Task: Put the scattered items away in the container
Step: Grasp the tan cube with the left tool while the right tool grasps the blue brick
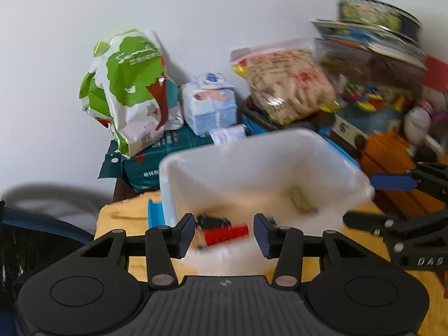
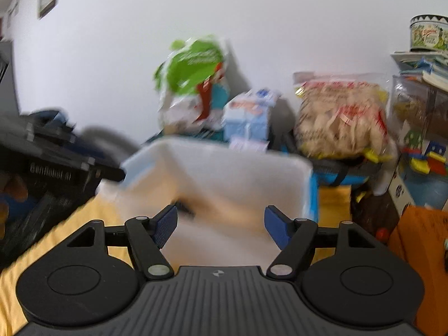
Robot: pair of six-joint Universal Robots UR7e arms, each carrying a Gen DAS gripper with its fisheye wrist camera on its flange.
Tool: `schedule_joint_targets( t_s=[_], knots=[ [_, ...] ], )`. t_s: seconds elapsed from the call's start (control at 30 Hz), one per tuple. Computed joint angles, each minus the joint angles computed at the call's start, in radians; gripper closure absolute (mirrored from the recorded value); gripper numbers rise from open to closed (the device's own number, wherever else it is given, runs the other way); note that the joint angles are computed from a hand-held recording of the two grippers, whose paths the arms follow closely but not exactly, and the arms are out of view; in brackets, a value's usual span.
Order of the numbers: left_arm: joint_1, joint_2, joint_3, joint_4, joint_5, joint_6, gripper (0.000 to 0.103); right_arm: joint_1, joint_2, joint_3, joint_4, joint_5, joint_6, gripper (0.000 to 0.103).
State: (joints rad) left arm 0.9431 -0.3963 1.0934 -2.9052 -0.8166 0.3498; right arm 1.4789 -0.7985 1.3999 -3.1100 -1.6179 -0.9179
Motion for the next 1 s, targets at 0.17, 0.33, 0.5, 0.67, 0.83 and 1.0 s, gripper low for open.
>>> schedule_joint_targets(
  t_s=[0.17,0.33,0.5,0.67,0.83,1.0],
  knots=[
    [0.002,-0.017,0.119,0.016,0.001,-0.015,0.053,-0.037,-0.039,0.149,-0.026,-0.030,-0.096,0.036],
    [0.025,0.025,0.106,0.050,-0.008,-0.048,0.053,-0.058,-0.025,0.191,-0.043,-0.055,-0.131,0.039],
    [0.041,0.069,0.062,0.074,-0.028,-0.045,0.053,-0.073,-0.017,0.205,-0.064,-0.054,-0.105,0.039],
    [0.058,0.108,0.009,0.095,-0.027,-0.047,0.053,-0.080,-0.014,0.204,-0.067,-0.057,-0.085,0.039],
    [0.082,0.131,-0.041,0.141,-0.036,-0.096,0.057,-0.081,0.001,0.196,-0.072,-0.053,-0.087,0.039],
    [0.088,0.132,-0.030,0.108,-0.027,-0.071,0.071,-0.075,0.036,0.172,-0.076,-0.052,-0.090,0.038]
  ],
)
